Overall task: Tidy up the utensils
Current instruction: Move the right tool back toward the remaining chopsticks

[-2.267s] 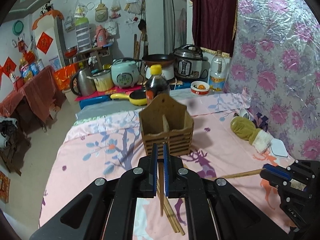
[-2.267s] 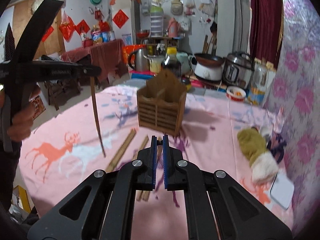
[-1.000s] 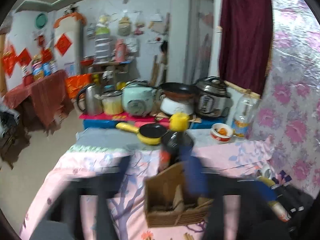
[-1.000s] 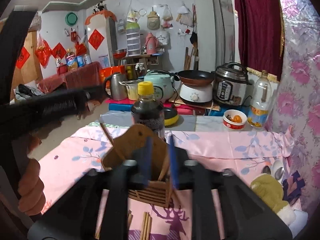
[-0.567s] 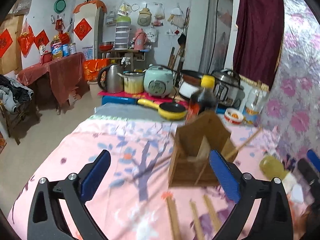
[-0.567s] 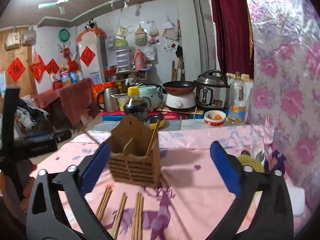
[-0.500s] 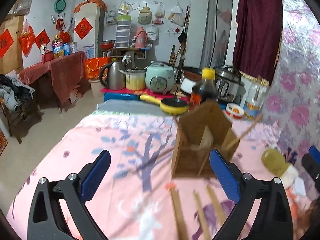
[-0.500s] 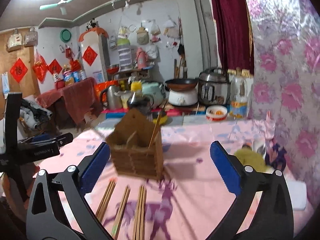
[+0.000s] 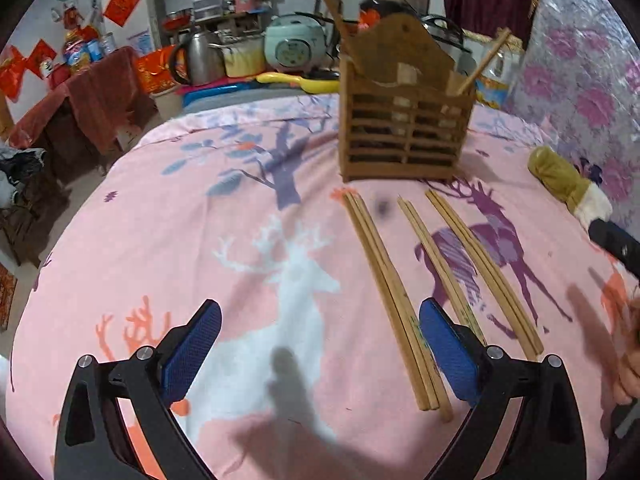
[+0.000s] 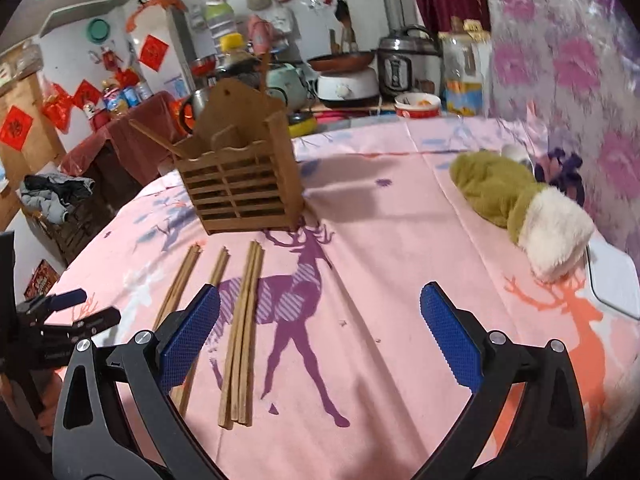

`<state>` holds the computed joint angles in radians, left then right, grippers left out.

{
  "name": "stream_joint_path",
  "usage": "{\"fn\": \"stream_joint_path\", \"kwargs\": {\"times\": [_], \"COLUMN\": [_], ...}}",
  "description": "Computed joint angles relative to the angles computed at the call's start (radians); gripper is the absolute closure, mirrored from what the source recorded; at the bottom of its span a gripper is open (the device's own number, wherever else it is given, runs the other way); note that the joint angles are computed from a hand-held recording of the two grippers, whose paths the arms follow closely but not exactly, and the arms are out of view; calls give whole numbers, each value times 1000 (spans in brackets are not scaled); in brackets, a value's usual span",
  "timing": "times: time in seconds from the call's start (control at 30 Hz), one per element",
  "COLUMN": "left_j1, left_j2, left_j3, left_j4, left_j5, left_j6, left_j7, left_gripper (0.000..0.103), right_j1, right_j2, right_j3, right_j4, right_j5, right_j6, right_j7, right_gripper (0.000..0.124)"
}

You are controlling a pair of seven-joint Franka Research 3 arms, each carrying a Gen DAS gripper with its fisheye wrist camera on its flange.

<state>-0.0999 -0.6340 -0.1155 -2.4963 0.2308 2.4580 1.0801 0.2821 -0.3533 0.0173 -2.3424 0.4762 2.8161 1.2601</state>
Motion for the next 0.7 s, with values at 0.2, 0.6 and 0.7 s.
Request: {"fn": "stream_joint_path", "kwargs": {"times": [0.2,0.6,0.7], "left_j1": [-27,-32,-27], "left_j2": [63,118,124], "left_j3": [7,47,35], "left_j4": [34,53,55], "left_j5": [-22,-155,-148], "left_j6": [-58,-89,-81], "left_j7": [46,123,133], "left_gripper": [6,6,6], "right_j1": [-25,-32,-47], "right_j2": [20,89,92], "right_j3": [2,-58,-40], "right_j4": [14,92,93], "right_j5": [-18,188,177], "right_j6": [-17,-216,-214], "right_j7": [67,39,48], "right_gripper": [27,27,27]}}
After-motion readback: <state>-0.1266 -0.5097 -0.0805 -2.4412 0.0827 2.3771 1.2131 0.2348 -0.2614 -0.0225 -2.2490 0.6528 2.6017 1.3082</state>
